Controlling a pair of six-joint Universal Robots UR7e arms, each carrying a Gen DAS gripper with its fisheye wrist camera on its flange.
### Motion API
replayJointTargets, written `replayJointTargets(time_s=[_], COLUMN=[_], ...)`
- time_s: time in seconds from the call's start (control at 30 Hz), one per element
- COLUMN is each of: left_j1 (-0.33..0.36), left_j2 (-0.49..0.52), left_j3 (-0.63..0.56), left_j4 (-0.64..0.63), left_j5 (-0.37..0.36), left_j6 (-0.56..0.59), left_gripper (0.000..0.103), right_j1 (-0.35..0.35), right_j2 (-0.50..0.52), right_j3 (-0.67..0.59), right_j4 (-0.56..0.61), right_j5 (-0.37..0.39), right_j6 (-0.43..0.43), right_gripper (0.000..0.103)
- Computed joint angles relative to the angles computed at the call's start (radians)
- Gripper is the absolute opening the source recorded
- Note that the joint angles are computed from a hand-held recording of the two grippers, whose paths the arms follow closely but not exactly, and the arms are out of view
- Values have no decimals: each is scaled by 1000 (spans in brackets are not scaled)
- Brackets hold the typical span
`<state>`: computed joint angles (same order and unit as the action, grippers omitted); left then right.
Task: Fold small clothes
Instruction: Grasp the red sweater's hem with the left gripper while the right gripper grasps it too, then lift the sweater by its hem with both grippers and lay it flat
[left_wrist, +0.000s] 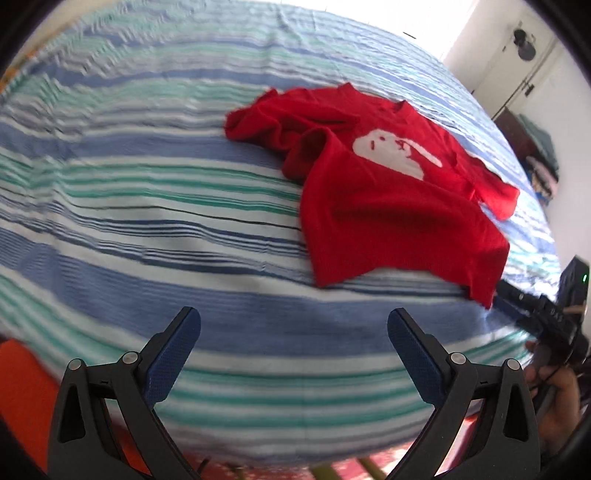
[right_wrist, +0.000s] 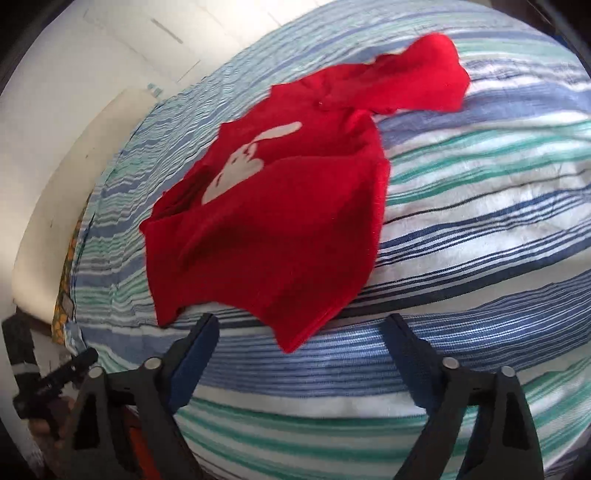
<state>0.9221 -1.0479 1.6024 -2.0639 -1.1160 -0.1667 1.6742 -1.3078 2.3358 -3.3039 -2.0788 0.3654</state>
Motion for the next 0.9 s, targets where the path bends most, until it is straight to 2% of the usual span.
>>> replayJointTargets(time_s=[0.07,0.13,0.2,0.3,0.33,0.37,0.4,0.43,0.47,0.5,0.6,0.7,0.77,0.83,0.9], left_j1=[34,57,67,74,72,67,64,64,60,54,57,52,51,50,45], left_j2=[45,82,122,169,172,174,176,183,182,173,116,17,-36,-76,-97], left_j3=[-39,-62,-77,-103,-97,-93,-87,-101,-107,-105,-89,-64,-57,-43,-12], left_j4=[-8,-30,-42,-21,-43,-60,-78,-61,-47,-46,-56,-1,73,153,216], left_j5=[-74,-127,-121,-94,-93,-91,-99,-121,-131,-130,-204,-278,-304,-317,-268], left_j6=[-15,-9,-5,-62,-70,-71,-65,-65,-77,-84,-56,-33,-24,-23,-23], left_gripper=[100,98,84,64,60,45,18,4,4,3,3,3,3,3,3], right_j1=[-29,-39,-49,-83,-96,-107,-118,-129,-141,-150,-154,-135,-110,-98,-91], right_j2=[3,3,-3,-7,-6,-4,0,1,2,-1,-54,-174,-268,-353,-402], right_j3=[2,1,3,9,10,7,2,-2,-6,-13,-14,30,57,82,99], right_j4=[-13,-16,-11,-24,-26,-24,-20,-18,-14,10,104,149,227,323,406], right_j5=[47,71,85,131,152,169,188,206,234,255,293,362,388,433,430], right_j6=[37,25,6,-2,-3,-3,-10,-23,-38,-41,-20,-44,-49,-42,-39], right_gripper=[80,79,77,73,71,70,66,60,41,8,5,5,5,5,5])
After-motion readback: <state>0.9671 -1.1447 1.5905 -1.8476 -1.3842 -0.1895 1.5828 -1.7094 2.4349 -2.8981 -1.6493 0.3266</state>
